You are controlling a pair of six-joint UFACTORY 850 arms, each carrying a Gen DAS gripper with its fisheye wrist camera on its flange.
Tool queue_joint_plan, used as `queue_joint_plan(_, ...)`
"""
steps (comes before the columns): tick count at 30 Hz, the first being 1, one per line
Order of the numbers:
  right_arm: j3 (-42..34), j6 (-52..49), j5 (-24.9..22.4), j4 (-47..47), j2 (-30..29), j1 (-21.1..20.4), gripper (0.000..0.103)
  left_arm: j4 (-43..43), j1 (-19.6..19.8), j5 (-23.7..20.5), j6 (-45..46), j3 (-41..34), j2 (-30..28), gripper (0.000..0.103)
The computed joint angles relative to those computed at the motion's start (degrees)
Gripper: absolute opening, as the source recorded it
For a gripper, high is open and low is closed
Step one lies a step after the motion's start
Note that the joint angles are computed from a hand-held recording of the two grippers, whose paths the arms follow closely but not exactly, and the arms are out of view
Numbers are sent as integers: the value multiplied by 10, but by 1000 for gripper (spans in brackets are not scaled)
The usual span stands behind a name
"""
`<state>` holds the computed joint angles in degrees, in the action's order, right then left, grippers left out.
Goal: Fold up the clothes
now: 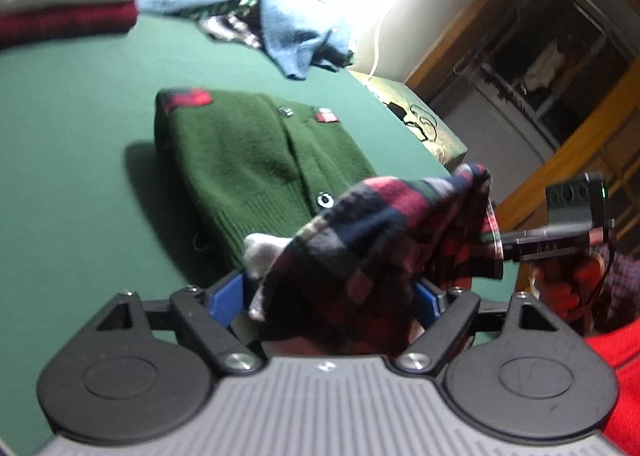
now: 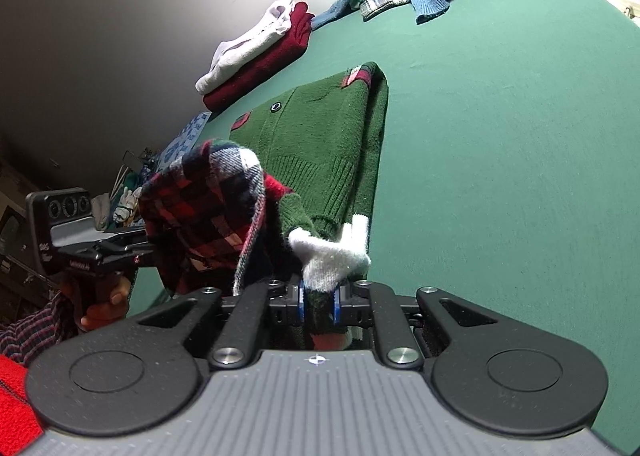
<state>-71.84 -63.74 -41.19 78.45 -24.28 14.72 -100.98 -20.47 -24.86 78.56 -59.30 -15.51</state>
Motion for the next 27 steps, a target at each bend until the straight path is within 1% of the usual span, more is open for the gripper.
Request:
queue_joint_plan(2, 0, 3, 4, 0, -1, 1, 13, -27, 1, -3, 15, 7, 5, 81)
queue_joint_plan(4, 0, 6, 7, 1, -1, 2, 13, -66, 1, -8, 50, 22, 18, 71)
queue_joint_plan(6, 1, 2, 10, 6, 0, 4, 13, -86, -2, 2, 72, 34, 31, 67)
queue_joint_plan(10, 2, 3, 13, 12, -1, 6, 13, -100, -4, 2, 51, 43, 34, 66)
queue_joint_plan(13, -1, 12, 20, 10, -2, 8, 13, -140, -9, 1, 43, 48, 36, 67)
queue_joint_plan(14, -1, 12, 23, 8, -1, 9, 13, -155, -12, 8, 47, 51, 39, 68)
queue_joint_plan(15, -1, 10, 28, 4, 1, 11, 13, -159, -16, 18, 47, 53, 43, 75)
queue_joint_plan(16, 0, 5, 34, 1, 3, 13, 13, -152, -19, 27, 39, 54, 46, 79)
queue_joint_plan(17, 2, -2, 44, -2, 7, 16, 14, -148, -23, 40, 37, 55, 51, 79)
queue_joint_plan(18, 3, -7, 51, -3, 9, 19, 15, -147, -27, 54, 37, 57, 55, 77)
queue_joint_plan(19, 4, -13, 58, -4, 11, 22, 16, -157, -32, 69, 49, 60, 60, 70)
queue_joint_plan(20, 5, -19, 63, -3, 12, 24, 17, -179, -36, 81, 70, 64, 65, 66)
queue_joint_plan(21, 6, -24, 68, 0, 12, 26, 19, -201, -39, 85, 88, 67, 67, 60)
queue_joint_plan(23, 7, -27, 73, 5, 11, 27, 24, -244, -43, 86, 120, 72, 71, 60)
queue_joint_plan(25, 7, -23, 73, 11, 10, 26, 25, -288, -38, 62, 139, 83, 73, 62)
queue_joint_plan(26, 7, -21, 74, 13, 9, 26, 26, -307, -35, 48, 143, 88, 74, 65)
queue_joint_plan(27, 9, -23, 74, 15, 10, 25, 26, -321, -31, 32, 142, 95, 76, 71)
